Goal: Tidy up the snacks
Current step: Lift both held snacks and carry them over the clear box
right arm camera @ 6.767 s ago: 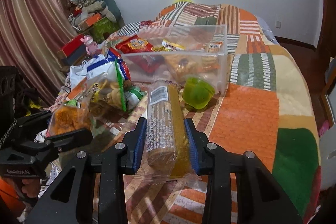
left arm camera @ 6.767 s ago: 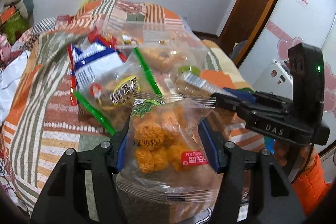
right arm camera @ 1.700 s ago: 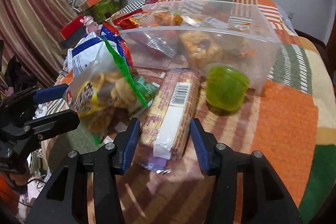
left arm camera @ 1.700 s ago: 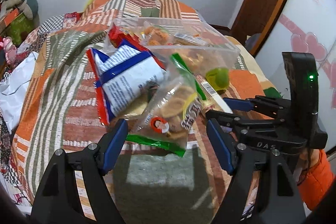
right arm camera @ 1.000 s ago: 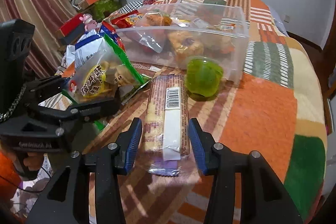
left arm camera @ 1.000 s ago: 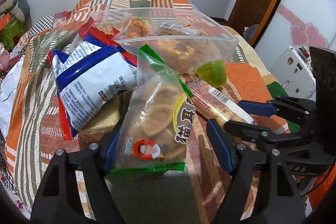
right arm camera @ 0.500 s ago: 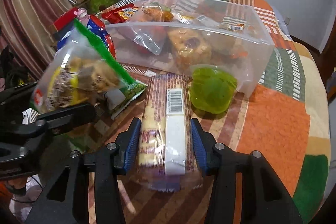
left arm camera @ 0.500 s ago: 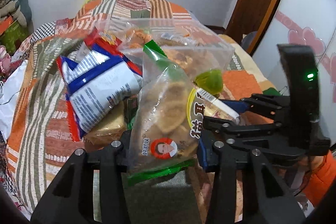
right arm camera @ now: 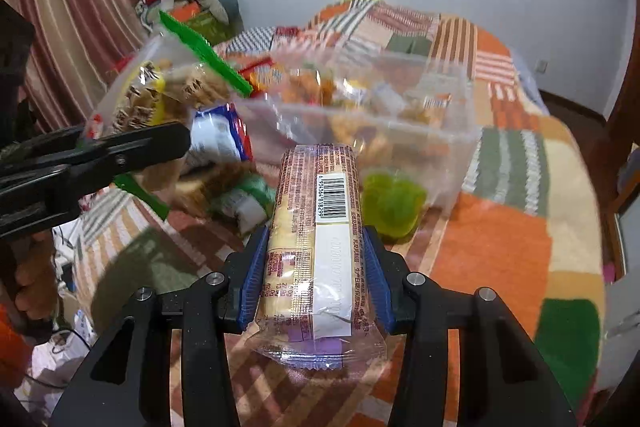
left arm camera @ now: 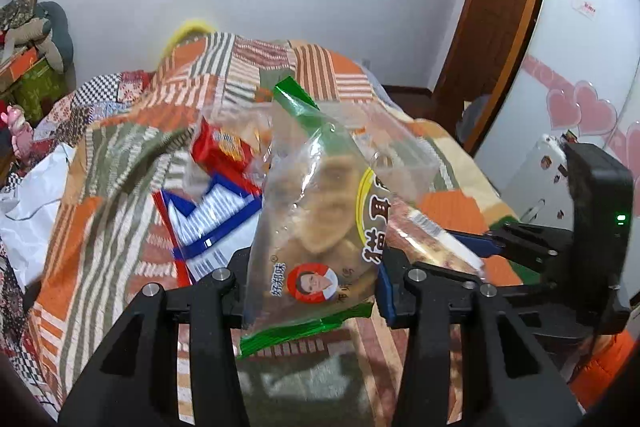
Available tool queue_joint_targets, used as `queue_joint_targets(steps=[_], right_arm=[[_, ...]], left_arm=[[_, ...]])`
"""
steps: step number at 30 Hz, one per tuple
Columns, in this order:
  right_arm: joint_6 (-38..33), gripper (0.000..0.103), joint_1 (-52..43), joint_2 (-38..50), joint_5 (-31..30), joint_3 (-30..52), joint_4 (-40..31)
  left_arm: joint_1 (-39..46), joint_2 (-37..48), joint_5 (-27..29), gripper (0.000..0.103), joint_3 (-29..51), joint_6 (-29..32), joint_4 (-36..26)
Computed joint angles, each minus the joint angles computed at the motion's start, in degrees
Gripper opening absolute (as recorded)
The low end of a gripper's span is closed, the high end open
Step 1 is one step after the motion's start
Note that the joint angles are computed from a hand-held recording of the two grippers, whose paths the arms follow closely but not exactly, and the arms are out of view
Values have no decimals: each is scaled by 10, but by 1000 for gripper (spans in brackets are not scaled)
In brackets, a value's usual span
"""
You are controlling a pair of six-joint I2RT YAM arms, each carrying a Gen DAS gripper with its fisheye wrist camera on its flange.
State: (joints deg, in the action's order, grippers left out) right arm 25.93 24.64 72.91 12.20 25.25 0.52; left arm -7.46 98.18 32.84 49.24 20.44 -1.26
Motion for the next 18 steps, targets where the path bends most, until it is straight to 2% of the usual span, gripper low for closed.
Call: queue_joint_targets(steps=[9,18], right_arm=[[-18,42,-35,-73,23,20,-32],[-42,42,-98,-70,6,46,-6]], left_arm=[[-12,5,-5,45,47,-34,2],[-47,43,-22,45,112,-67,0]])
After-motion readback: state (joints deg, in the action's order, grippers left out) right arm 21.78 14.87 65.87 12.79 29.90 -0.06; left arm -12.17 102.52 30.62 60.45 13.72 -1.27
